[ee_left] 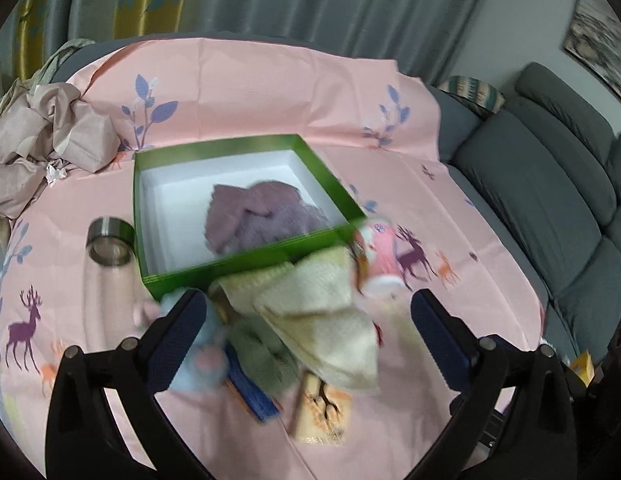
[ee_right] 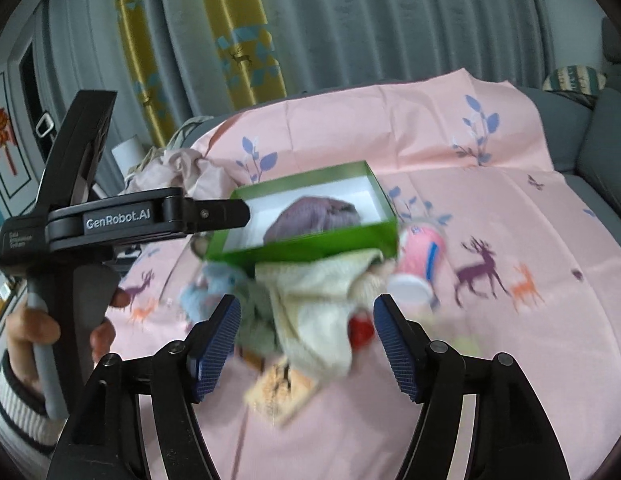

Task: Organize soft objects
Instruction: 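Withdraw the right gripper and approach the tissue pack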

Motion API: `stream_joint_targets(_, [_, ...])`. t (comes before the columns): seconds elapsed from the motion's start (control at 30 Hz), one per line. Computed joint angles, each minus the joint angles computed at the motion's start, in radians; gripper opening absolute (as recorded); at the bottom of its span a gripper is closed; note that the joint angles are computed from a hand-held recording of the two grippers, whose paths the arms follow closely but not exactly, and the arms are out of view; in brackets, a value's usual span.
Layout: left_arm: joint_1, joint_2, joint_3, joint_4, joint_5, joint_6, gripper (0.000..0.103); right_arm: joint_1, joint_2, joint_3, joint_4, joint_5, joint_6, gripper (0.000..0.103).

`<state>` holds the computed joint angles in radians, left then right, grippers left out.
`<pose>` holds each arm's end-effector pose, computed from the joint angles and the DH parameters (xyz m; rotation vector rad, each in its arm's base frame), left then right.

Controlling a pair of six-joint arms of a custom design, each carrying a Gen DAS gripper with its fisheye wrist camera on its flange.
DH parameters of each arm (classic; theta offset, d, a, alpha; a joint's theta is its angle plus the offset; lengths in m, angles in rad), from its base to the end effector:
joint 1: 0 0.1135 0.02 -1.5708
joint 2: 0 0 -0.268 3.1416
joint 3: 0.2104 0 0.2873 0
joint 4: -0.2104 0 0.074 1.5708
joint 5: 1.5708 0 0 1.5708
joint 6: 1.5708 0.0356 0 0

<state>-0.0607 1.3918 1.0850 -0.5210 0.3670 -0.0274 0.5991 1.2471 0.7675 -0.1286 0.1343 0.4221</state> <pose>0.3294 -0.0328 0.2706 0.2112 2.3709 -0.4809 0.2516 0.1660 0.2287 -0.1177 2.2028 0.4333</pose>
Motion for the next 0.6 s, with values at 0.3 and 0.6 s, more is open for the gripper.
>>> stream_joint_targets(0.3, [-0.014, -0.232, -0.191, 0.014, 0.006, 0.025, 0.102, 0.16, -0.212, -0.13, -0.104, 0.186, 0.063, 0.07])
stream_joint_targets(0.6, [-0.043, -0.283, -0.294, 0.027, -0.042, -0.003, 0.102, 0.196, -0.34, -0.221, -0.176, 0.241, 0.108, 0.07])
